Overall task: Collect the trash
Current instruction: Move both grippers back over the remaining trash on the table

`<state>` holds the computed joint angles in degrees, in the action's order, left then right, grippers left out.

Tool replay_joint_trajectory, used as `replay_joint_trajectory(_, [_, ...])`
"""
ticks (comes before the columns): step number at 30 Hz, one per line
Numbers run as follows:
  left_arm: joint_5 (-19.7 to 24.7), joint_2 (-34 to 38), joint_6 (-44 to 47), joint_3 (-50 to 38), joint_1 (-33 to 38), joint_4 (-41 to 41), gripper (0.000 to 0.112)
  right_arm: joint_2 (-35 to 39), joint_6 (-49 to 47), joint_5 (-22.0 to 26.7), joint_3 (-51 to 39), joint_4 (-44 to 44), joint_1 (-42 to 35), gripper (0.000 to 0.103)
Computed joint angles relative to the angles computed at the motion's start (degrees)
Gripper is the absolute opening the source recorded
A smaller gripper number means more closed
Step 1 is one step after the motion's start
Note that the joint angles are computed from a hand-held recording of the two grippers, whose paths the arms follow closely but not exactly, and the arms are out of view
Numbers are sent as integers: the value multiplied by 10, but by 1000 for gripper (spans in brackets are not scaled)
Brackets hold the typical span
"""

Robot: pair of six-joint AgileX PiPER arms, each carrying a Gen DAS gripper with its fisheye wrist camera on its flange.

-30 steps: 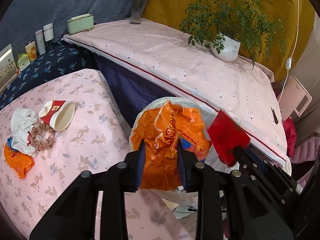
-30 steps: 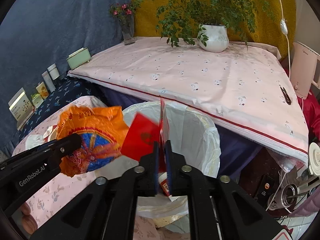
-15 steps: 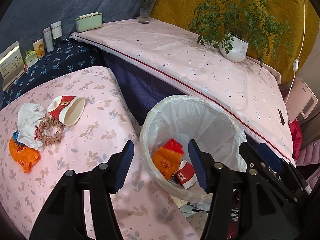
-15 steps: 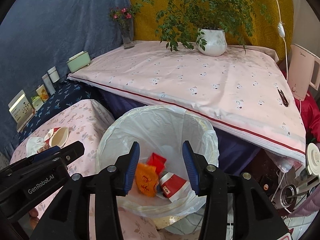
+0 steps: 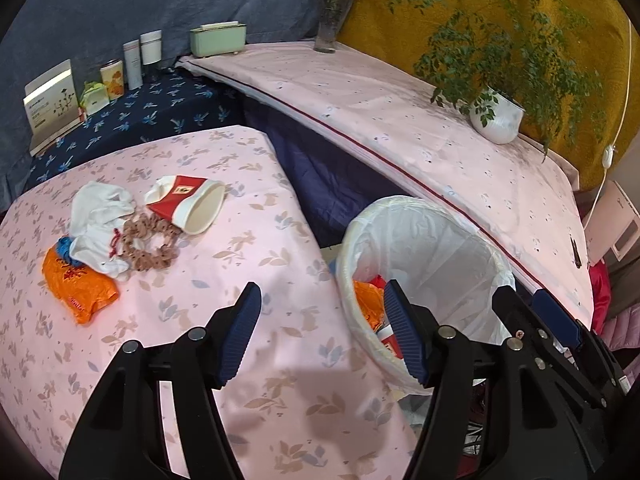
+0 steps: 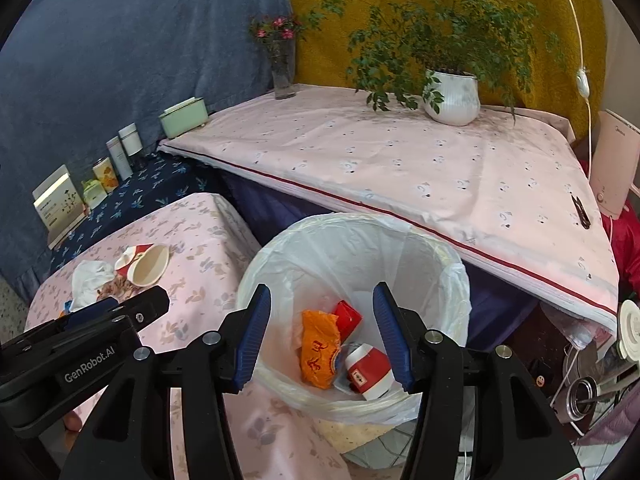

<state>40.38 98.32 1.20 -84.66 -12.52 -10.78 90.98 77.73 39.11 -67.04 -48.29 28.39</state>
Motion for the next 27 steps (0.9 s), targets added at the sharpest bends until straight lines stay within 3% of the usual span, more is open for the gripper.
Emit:
replay_joint_trajectory(4, [-5, -14, 10, 20, 27, -12, 68, 10, 1, 8, -14, 0, 21, 52])
replay_joint_trajectory(27, [3, -24, 106, 71, 228, -104, 72, 139, -70, 57, -186, 46, 130, 53])
